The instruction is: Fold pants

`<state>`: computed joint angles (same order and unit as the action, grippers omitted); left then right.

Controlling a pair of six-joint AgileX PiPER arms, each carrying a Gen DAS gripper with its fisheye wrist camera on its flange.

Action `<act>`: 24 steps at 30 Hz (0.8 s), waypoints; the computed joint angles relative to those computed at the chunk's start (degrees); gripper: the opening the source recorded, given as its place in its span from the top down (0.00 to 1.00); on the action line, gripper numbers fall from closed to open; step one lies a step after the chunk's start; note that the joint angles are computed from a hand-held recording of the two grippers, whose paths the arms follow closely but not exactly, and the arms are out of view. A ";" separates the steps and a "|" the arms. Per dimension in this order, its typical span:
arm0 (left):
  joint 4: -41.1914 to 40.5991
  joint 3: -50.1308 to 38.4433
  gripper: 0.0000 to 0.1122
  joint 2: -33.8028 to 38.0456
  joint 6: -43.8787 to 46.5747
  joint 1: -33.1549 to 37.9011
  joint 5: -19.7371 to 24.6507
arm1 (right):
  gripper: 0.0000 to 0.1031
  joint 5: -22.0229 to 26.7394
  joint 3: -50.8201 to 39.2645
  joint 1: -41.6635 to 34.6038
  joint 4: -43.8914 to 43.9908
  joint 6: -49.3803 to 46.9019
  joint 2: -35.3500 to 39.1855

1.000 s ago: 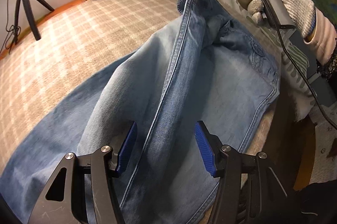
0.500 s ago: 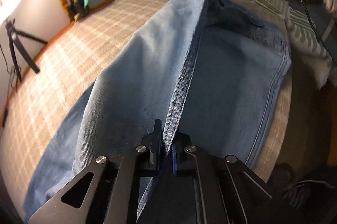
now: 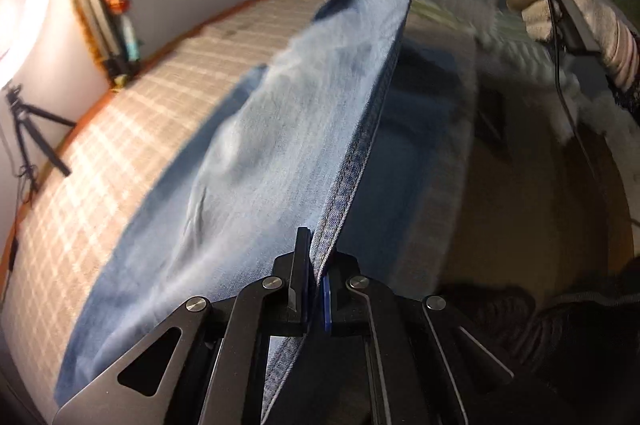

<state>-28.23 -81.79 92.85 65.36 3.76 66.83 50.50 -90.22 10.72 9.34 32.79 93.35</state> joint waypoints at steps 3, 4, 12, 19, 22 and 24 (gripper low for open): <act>3.27 4.06 0.97 -1.64 1.71 -2.38 -2.18 | 0.97 -6.18 13.54 -0.25 1.70 0.43 -7.30; 4.20 4.85 0.97 -1.67 1.82 -2.95 -2.59 | 0.97 -7.73 16.95 -0.01 1.56 1.46 -8.74; 5.62 5.76 0.97 -1.14 0.26 -4.37 -3.38 | 0.98 -21.77 40.38 -4.36 18.12 -6.65 -15.55; 4.85 5.28 0.97 -0.81 -0.45 -3.50 -3.23 | 0.54 -20.04 44.13 -10.46 28.33 -18.39 -18.72; 4.71 4.83 0.97 -0.21 -1.03 -3.41 -2.91 | 0.50 -19.62 46.03 -14.98 24.55 -14.09 -22.79; 4.83 5.04 0.97 -0.23 -1.11 -3.52 -3.20 | 0.50 -17.96 45.95 -17.60 24.64 -14.76 -22.49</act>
<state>-23.41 -76.75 92.62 64.25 0.25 63.63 32.54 -44.27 -6.89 33.99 18.03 70.86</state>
